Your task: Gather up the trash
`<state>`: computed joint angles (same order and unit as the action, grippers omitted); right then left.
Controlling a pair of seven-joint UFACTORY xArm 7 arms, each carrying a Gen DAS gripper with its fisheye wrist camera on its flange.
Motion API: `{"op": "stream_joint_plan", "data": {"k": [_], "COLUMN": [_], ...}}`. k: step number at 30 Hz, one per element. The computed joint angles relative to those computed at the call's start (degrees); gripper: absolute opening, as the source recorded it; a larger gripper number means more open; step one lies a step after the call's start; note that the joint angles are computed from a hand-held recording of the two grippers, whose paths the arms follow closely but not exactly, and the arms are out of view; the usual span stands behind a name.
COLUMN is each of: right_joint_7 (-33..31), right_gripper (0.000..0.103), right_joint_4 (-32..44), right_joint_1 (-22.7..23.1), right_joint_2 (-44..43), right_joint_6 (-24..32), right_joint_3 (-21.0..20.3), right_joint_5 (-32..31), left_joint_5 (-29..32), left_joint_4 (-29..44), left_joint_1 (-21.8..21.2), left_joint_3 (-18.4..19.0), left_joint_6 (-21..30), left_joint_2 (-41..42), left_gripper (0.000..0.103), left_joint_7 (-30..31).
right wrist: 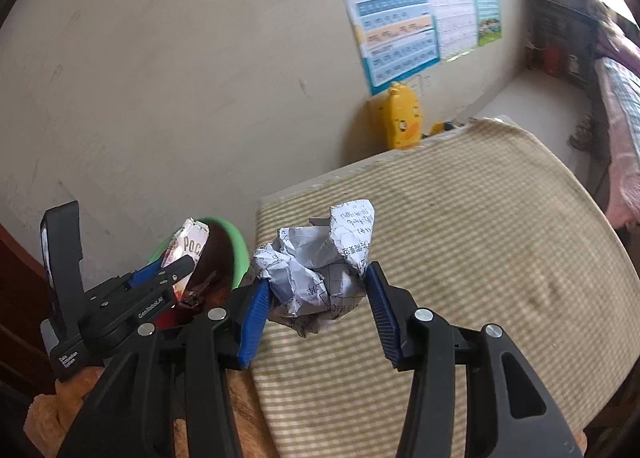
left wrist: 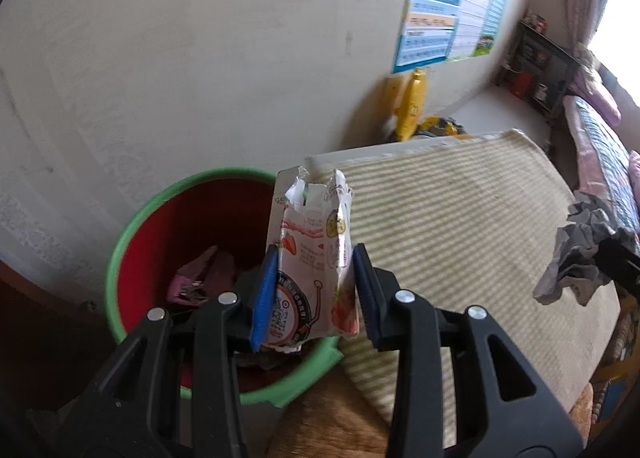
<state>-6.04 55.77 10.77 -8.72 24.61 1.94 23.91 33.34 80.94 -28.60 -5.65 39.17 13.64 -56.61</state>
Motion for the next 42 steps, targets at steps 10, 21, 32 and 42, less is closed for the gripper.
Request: {"op": "stream_joint_plan", "data": {"k": [10,21,32,42], "right_joint_7": [-8.51,-9.41,-5.49,2.21], "right_gripper": [0.046,0.058,0.079,0.094], "right_joint_4": [14.21,24.54,18.34,5.15], "right_joint_1": [2.01,1.98,2.78,0.13], "right_joint_2": [13.97,22.84,16.2,3.78], "right_joint_6": [4.48,8.62,2.66,-6.83], "right_joint_3": [4.76,9.76,7.6,3.07], "right_joint_5": [10.18,8.26,2.48,-8.72], "left_joint_5": [-0.27,-1.01,7.06,26.49], "left_joint_4": [-6.75,-10.78,-8.97,1.57], "left_joint_1": [4.75,7.72,6.24,-1.29], "left_joint_3": [1.33,1.14,-0.12,-0.5], "left_joint_6": [3.63,2.64,5.41,8.22], "left_joint_2": [-3.09,-4.79,-5.53,-1.77], "left_gripper": [0.035,0.071,0.094,0.098], "left_joint_7": [-1.8,-5.43,-10.69,-21.85]}}
